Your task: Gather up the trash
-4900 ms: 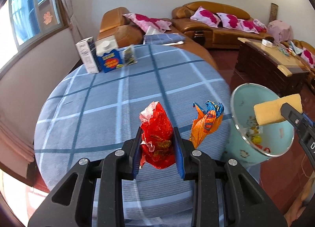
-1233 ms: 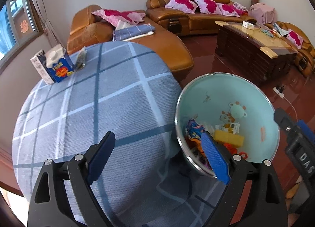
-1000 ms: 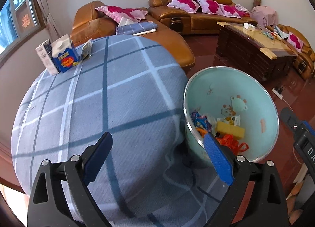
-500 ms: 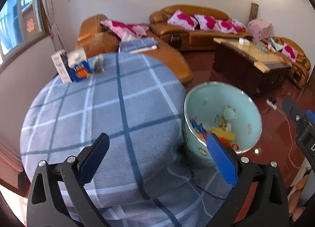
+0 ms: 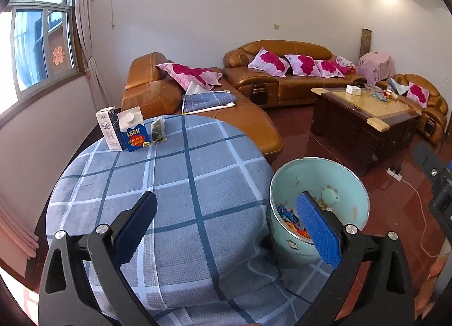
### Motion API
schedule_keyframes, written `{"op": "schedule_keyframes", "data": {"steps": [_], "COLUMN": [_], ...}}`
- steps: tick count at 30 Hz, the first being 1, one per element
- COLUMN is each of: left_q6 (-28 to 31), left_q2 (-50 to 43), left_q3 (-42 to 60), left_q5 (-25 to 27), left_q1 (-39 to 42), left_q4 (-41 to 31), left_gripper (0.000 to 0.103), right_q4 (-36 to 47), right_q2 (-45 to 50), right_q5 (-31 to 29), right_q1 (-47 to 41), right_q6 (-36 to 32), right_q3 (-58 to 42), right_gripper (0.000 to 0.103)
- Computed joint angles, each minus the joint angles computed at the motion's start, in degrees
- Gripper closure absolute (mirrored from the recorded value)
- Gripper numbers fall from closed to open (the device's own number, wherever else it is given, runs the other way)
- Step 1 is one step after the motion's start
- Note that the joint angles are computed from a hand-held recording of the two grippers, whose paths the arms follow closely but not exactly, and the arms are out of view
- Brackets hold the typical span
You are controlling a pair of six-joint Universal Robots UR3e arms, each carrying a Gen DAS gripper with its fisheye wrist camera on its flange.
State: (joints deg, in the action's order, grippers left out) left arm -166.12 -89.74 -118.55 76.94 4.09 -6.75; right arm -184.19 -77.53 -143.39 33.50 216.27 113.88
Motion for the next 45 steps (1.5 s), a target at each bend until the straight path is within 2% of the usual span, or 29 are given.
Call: {"op": "schedule_keyframes", "data": {"steps": [10,45], "left_q6": [0.27,0.02], "left_q2": [1.25,1.45], "left_q3": [-1.39,-1.7], "left_q5": [-0.14,-0.1], "left_q1": [-0.41,-0.61], "left_q4": [1.23,1.86], "left_gripper": [0.006,0.006], "right_q4": [-0.01,0.21], "right_q2": [-1.8,-1.3], "right_q5": [1.0,1.06], "right_q1": [-1.13,-0.95], "right_q6": [1.96,2.62], "right_q3": [1.96,1.81], "right_gripper": [0.009,0.009]}}
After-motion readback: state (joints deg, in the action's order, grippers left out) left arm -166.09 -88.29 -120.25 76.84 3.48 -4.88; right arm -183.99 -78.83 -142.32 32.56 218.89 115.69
